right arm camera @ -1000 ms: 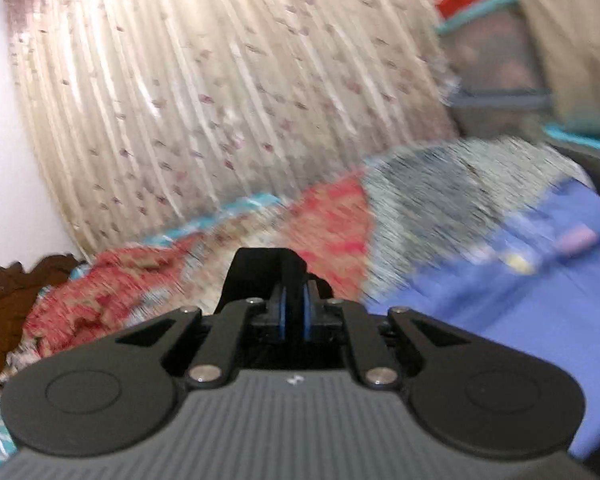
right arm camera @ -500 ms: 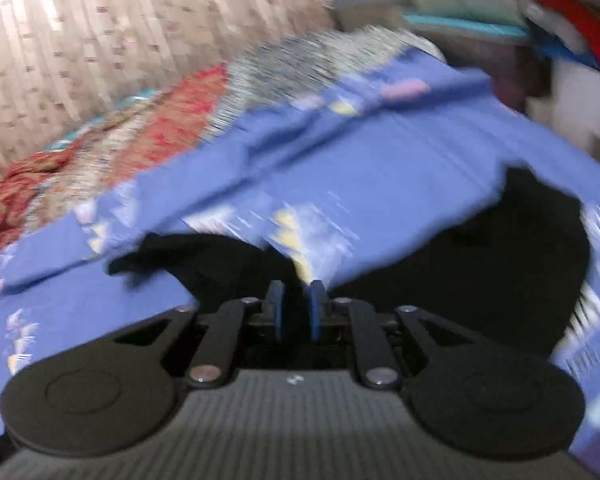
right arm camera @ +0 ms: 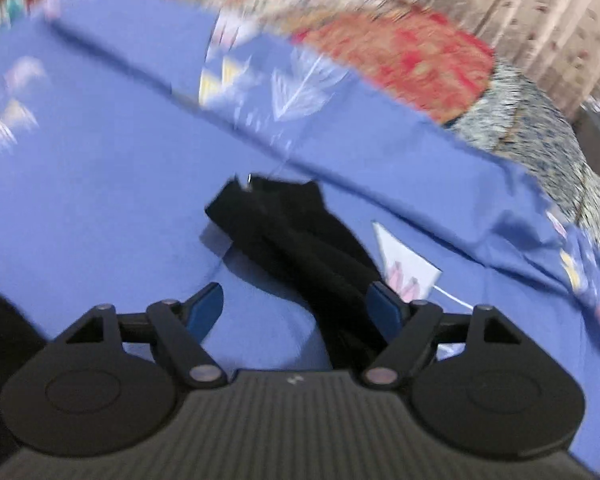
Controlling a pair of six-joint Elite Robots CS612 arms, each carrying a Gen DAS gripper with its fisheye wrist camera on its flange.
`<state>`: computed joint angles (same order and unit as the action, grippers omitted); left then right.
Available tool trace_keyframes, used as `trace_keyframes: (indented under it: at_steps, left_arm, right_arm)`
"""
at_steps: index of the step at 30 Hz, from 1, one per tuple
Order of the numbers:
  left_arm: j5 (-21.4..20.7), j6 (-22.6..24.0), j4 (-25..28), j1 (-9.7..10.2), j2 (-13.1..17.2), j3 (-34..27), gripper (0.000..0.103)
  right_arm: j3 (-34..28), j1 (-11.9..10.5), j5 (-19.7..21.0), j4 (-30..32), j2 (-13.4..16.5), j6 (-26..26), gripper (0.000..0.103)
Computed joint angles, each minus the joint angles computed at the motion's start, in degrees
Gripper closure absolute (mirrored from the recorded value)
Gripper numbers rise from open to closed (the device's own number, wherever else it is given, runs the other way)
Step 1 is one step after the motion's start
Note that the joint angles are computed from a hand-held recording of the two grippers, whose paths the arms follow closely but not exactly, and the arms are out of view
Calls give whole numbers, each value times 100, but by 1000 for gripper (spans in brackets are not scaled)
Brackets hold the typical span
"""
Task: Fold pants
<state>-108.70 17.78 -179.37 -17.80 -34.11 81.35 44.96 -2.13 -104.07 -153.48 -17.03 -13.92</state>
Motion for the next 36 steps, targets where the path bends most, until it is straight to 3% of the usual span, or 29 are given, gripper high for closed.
trace_keyframes:
  at_steps: [2, 3, 5, 6, 9, 10, 15, 17, 19, 22, 27, 29, 34, 36]
  left_arm:
    - [15, -12, -118, 2, 30, -30, 85]
    - [44, -23, -206, 7, 40, -49, 86]
    - [-28, -186, -332, 57, 60, -135, 86]
    - [-102, -330, -403, 99, 83, -221, 86]
    - [-241, -820, -530, 232, 196, -599, 86]
    - [-249, -1044, -553, 277, 257, -778, 86]
    - [-32, -2039, -402, 415, 643, -1710, 86]
    - [109, -2528, -70, 447, 865, -2194, 86]
    - [221, -2919, 424, 467, 1131, -2729, 86]
    - [218, -3236, 802, 463, 1501, -3348, 86]
    - [884, -2878, 1796, 257, 1904, -4081, 86]
    - [1046, -2786, 2023, 205, 1953, -4217, 86]
    - [569, -3125, 1542, 299, 2028, -4434, 86]
    - [543, -3344, 1629, 311, 2195, -4815, 86]
  right_arm:
    - [-371, 25, -307, 325, 256, -68, 50]
    - [-371, 10, -496, 427, 260, -92, 96]
    - [173, -41, -385, -70, -25, 59, 96]
    - [402, -125, -110, -437, -171, 357, 96]
    - [1227, -427, 357, -1464, -813, 1896, 96]
    - [1430, -524, 328, -1770, -991, 2298, 96]
    - [2637, -987, -633, -3280, -1916, 3912, 96]
    - [3102, -1166, -978, -3706, -2217, 4558, 96]
    - [3494, -1345, -1074, -3843, -2433, 5162, 96]
    - [3775, -1530, -946, -3699, -2482, 5703, 96]
    - [3801, -1638, -681, -2616, -2255, 6505, 96]
    - [3818, -1671, -453, -2666, -2173, 6718, 96]
    - [3790, -1720, -111, -3344, -2180, 6701, 96]
    - [3558, -1758, 51, -3658, -2085, 6690, 96]
